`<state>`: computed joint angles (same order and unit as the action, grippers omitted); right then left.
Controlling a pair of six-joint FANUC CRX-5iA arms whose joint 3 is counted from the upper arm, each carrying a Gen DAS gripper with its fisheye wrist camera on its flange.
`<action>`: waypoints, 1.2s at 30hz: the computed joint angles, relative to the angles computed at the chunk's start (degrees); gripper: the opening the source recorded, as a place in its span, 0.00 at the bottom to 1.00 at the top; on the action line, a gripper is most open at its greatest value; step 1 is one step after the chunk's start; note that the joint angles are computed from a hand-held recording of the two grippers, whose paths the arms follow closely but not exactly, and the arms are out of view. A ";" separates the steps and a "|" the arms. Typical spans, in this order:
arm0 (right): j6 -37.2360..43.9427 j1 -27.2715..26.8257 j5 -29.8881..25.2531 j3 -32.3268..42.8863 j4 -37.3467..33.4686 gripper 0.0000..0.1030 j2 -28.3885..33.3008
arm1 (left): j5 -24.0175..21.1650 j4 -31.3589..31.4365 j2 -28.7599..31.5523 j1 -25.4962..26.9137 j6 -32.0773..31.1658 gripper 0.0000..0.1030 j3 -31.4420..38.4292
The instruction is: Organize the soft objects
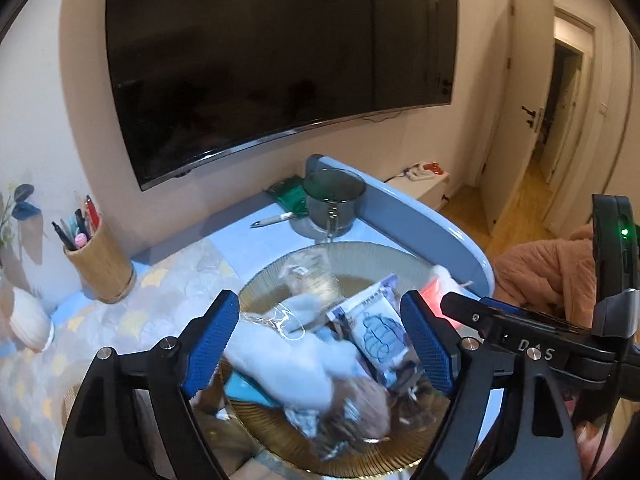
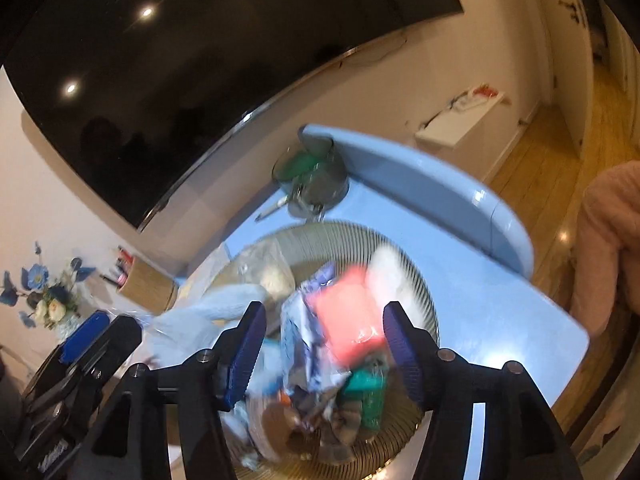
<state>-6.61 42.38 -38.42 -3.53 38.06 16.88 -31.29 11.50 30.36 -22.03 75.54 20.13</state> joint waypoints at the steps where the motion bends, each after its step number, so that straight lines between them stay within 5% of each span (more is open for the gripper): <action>1: -0.43 0.36 -0.76 -0.47 0.62 0.57 -0.18 | 1.83 2.99 -1.23 0.01 -3.31 0.80 -2.76; 8: -3.81 3.34 -3.44 -3.78 3.49 0.57 -2.87 | 9.87 10.09 -9.47 -0.90 -14.95 0.80 -14.92; 15: -1.97 11.23 -13.05 -1.88 8.23 0.58 -3.33 | 20.32 45.71 -24.24 -2.25 -51.13 0.80 -39.15; 17: -0.35 13.36 -14.60 -1.18 8.92 0.59 -2.83 | 21.63 49.15 -27.82 -1.37 -55.78 0.80 -43.81; 20: 3.67 16.70 -15.50 1.16 8.07 0.62 -0.97 | 22.40 44.75 -33.06 2.91 -52.83 0.80 -49.18; 27: 16.54 21.65 -9.13 11.61 -0.99 0.62 7.40 | 26.38 49.88 -43.79 13.02 -55.49 0.80 -61.01; 29: 24.12 22.97 -10.99 19.71 -4.94 0.62 12.84 | 25.58 52.98 -45.28 16.31 -56.85 0.80 -62.81; 34: 38.07 24.99 -16.85 40.63 -10.26 0.62 25.86 | 23.47 44.57 -46.91 26.78 -47.47 0.80 -63.65; 36: 40.51 25.37 -19.20 48.43 -10.01 0.74 30.80 | 24.03 48.61 -46.64 27.75 -50.55 0.80 -64.33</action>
